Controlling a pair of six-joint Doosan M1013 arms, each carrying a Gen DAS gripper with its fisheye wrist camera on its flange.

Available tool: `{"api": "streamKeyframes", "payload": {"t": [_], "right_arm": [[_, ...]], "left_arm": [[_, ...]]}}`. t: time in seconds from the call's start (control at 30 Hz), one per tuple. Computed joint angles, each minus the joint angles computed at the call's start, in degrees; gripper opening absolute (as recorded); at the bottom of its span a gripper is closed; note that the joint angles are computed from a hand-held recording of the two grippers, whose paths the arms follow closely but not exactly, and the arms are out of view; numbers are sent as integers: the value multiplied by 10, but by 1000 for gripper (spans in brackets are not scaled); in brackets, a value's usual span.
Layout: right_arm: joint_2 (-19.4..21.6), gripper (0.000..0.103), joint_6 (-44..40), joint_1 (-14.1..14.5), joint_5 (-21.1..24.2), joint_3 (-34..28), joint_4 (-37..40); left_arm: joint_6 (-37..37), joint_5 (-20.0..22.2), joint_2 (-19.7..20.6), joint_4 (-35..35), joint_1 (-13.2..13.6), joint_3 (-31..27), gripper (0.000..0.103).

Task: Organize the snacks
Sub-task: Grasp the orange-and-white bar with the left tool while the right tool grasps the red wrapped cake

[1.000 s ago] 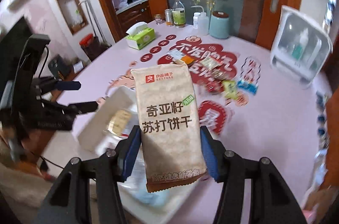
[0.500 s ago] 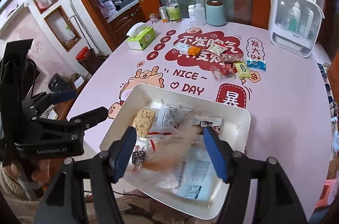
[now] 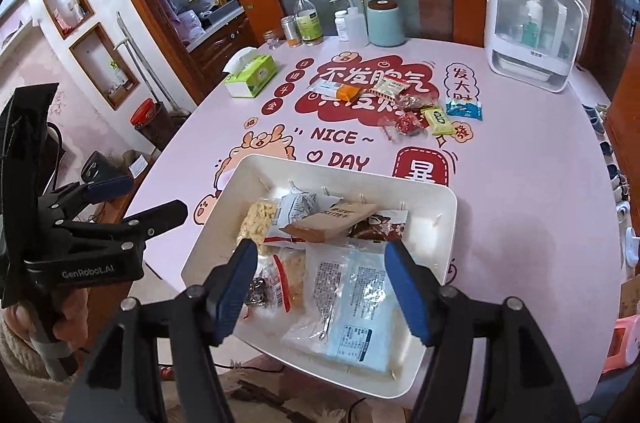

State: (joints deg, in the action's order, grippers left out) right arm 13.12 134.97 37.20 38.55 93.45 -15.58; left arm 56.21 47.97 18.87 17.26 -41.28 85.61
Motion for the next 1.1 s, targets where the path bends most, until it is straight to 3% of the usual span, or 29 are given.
{"api": "streamKeyframes", "payload": {"t": [0.33, 0.63, 0.87, 1.1], "right_arm": [[8, 67, 22, -10, 8, -7, -13], [43, 67, -3, -28, 73, -74, -73], [94, 67, -49, -80, 124, -163, -46], [175, 67, -75, -138, 181, -266, 60]], "left_arm": [[26, 14, 14, -10, 11, -20, 96], [84, 41, 54, 23, 32, -100, 96], [169, 70, 130, 72, 52, -230, 96], [367, 129, 261, 70, 77, -416, 96]]}}
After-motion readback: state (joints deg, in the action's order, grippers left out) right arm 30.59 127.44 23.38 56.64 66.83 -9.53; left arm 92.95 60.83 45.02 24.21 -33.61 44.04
